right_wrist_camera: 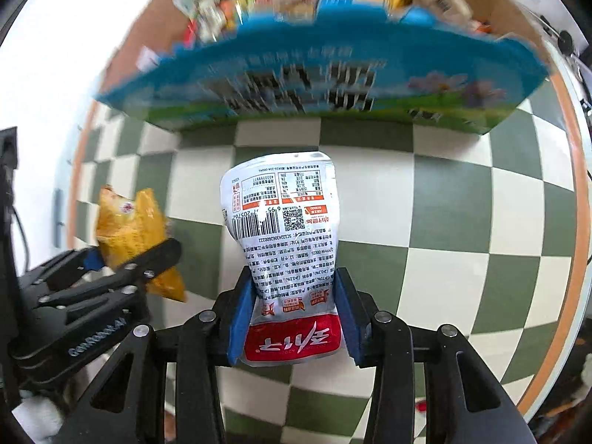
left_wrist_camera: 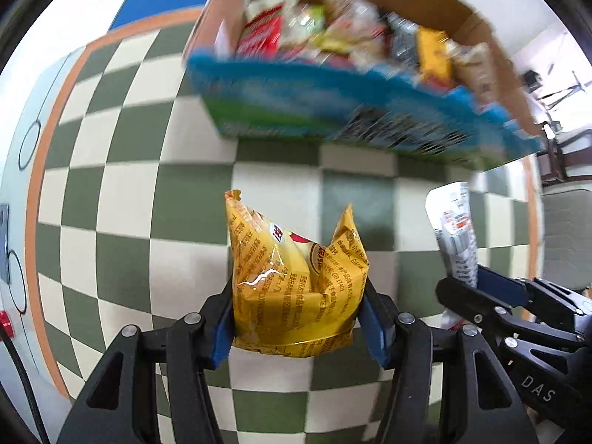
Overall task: Organize snacks
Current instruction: 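Carry both packets into the box while the left tool opens to drop the yellow bag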
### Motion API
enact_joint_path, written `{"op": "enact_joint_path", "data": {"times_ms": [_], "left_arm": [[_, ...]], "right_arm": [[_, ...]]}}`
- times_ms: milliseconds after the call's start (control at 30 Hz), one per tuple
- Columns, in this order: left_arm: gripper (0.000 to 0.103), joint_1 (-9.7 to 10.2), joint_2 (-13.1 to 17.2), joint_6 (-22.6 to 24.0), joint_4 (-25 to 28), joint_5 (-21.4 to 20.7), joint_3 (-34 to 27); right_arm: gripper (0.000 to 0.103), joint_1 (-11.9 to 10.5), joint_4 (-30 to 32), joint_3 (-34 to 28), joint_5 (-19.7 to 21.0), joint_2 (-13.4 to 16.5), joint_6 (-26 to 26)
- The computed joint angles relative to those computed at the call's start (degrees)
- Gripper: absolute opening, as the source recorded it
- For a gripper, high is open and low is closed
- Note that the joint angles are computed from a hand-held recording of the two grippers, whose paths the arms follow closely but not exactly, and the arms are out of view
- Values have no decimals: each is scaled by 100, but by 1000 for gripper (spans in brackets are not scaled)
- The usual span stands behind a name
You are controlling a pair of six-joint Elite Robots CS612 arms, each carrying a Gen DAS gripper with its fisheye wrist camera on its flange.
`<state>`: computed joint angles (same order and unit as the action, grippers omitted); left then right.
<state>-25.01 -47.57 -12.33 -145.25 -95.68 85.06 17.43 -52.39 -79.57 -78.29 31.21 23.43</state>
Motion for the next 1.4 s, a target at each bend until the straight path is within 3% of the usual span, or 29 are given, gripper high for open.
{"op": "enact_joint_path", "data": {"times_ms": [167,200,333,400,433,567,867,1067,1267,1333,1400], "left_arm": [[55,-66,-204,-203,-178,-72,-6],[55,-85,-232,-447,80,-48,-77],[55,-26,-47,-324,332,-42,-729],[55,17,138,-248,656,-46,-1265],[55,24,205,-407,1060,-32,-1505],[55,113,689,-378,1700,-28,-2521],[55,239,1963,-413,3491,-179,-4818],[56,265,2762,-350,4777,-119,-6278],[56,291,3386,-430,5713,-220,-7421],[60,291,3592,-455,6004,-189,-7832],[79,308,3677,-534,6092,-273,-7995]], "right_arm": [[45,-107,-107,-376,237,-76,211],[45,-96,-134,-510,251,-36,294],[45,-186,-742,-343,165,-204,484],[45,-220,-962,-214,62,-316,544],[45,-267,-1026,-177,20,-371,524],[45,-353,-1484,526,-337,-724,517],[45,-672,-1730,2610,-486,-1603,448],[48,-705,-1876,3450,-665,-1828,460],[56,-711,-1912,3707,-695,-1887,500],[60,-701,-1911,3731,-740,-1901,457],[63,-703,-1917,3751,-723,-1901,480]]}}
